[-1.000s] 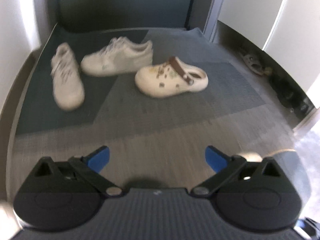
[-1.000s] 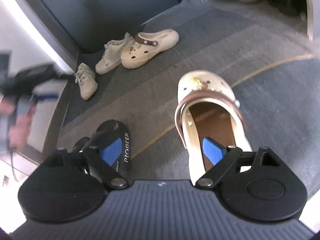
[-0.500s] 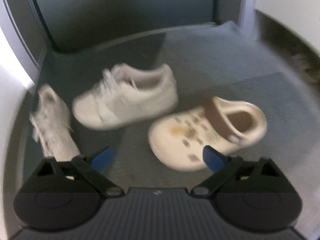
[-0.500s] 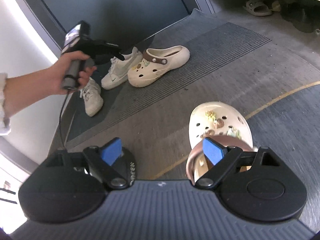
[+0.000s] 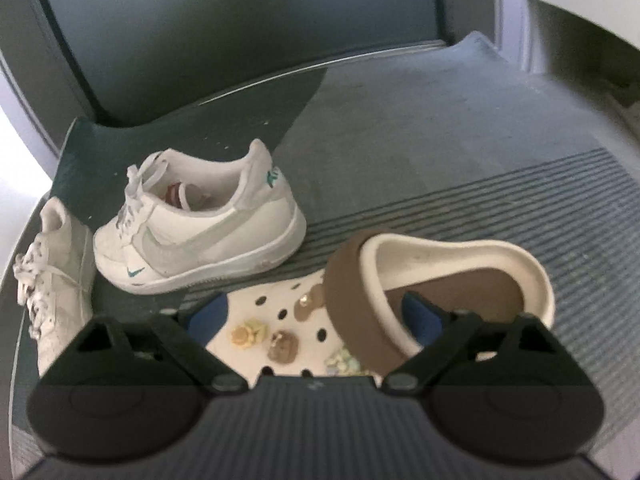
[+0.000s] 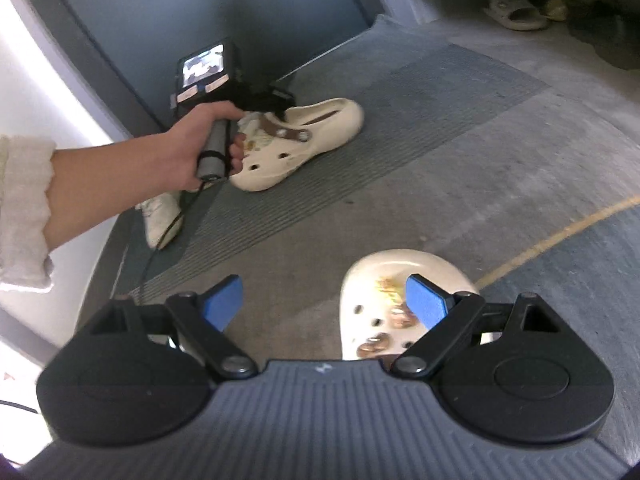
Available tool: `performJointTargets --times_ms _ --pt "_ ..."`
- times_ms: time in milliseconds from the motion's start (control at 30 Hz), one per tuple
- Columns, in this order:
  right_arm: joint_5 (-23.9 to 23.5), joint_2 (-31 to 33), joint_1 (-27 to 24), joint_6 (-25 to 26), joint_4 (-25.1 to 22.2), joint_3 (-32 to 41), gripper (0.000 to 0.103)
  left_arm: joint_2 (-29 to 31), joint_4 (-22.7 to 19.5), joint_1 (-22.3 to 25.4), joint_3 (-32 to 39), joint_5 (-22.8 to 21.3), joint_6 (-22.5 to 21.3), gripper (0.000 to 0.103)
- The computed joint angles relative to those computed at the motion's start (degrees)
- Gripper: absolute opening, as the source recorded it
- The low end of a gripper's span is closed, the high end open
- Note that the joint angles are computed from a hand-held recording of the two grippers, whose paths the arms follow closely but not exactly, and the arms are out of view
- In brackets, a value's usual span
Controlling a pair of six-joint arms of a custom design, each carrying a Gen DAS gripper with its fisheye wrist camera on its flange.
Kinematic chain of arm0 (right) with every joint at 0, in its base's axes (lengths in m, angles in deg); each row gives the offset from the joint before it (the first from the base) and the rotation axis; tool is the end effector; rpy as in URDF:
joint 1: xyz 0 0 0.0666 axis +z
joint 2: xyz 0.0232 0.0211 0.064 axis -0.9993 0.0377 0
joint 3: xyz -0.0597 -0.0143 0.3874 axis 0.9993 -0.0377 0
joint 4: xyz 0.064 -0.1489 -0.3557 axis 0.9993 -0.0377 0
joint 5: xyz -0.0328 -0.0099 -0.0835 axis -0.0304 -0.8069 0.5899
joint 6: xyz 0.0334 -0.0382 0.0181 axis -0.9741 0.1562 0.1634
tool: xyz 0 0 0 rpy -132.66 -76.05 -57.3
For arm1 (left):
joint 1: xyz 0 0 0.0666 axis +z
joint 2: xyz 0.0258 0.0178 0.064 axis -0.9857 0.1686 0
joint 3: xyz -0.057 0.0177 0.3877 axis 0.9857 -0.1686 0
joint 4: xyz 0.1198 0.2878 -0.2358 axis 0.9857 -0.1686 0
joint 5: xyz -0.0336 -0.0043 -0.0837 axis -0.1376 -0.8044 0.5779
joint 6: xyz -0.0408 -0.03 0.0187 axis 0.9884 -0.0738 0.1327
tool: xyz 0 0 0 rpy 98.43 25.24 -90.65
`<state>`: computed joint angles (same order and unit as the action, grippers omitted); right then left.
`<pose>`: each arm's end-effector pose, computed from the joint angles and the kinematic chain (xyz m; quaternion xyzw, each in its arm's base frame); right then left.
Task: Organize scattered shoes
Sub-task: 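Grasp the second cream clog by its heel strap with the left gripper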
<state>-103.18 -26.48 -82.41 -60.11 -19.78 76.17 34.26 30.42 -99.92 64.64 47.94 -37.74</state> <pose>0.2881 0.0419 0.3320 0.0069 0.9006 0.2696 0.3409 0.6398 -0.2082 0.3029 -0.0930 0.9333 0.1779 0.2977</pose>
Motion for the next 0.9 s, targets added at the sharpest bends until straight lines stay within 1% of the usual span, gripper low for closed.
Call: performJointTargets --times_ms 33,67,100,133,167,200,233,267,300,333,433,533,667,733,767,900 --pt "-0.3 -0.3 -0.4 -0.1 -0.5 -0.1 0.090 0.4 -0.5 -0.2 0.6 -0.3 0.2 0.074" --pt "-0.3 -1.0 -1.0 0.0 -1.1 -0.4 0.090 0.4 -0.4 -0.3 0.7 -0.1 0.0 0.068" --pt "-0.2 -1.7 -1.5 0.3 -1.7 -0.7 0.090 0.3 0.2 -0.6 0.4 -0.4 -0.8 0.058" --pt "-0.1 -2.1 -1.7 0.4 -2.0 -0.8 0.090 0.1 0.9 -1.1 -0.1 -1.2 -1.9 0.054" --pt "0.0 -2.6 -2.1 0.5 -2.5 -1.0 0.090 -0.3 1.5 -1.4 -0.7 -1.7 -2.4 0.053" --pt "0.0 -3.1 -2.5 0.6 -3.0 -1.2 0.090 -0.8 2.0 -1.6 -1.5 -2.2 -2.6 0.050" --pt "0.0 -3.7 -3.0 0.7 -3.6 -1.5 0.090 -1.2 2.6 -1.8 -2.3 -2.6 -2.8 0.041" --pt "-0.1 -4.0 -3.4 0.9 -4.0 -1.6 0.090 -1.5 2.3 -2.0 -2.6 -3.6 -2.5 0.035" --pt "-0.1 -4.3 -3.5 1.1 -4.6 -1.7 0.090 -1.7 1.5 -2.2 -2.8 -5.1 -1.8 0.027" --pt "0.0 -4.9 -3.6 1.3 -5.4 -1.8 0.090 -2.1 0.7 -2.2 -3.0 -5.5 -1.1 0.022" --pt "-0.3 -7.6 -3.7 1.9 -7.6 -2.1 0.090 -3.5 -2.2 -1.7 -3.9 -5.2 1.1 0.021" --pt "0.1 -10.6 -3.2 2.0 -9.6 -2.3 0.090 -7.1 -2.7 -1.4 -7.9 -4.3 2.4 0.018" --pt "1.4 -14.7 -1.5 1.3 -12.0 -2.3 0.090 -12.1 -3.2 -1.2 -12.9 -4.2 5.1 0.017" --pt "1.7 -16.1 -0.6 0.9 -12.6 -2.3 0.090 -13.8 -4.7 -1.3 -14.0 -4.1 6.2 0.018" --pt "1.9 -17.1 0.1 0.7 -13.2 -2.3 0.090 -14.8 -6.1 -1.5 -14.7 -3.9 7.1 0.018" --pt "3.6 -20.4 3.5 -0.5 -14.8 -2.1 0.090 -18.9 -11.1 -2.6 -18.0 -3.5 11.6 0.018"
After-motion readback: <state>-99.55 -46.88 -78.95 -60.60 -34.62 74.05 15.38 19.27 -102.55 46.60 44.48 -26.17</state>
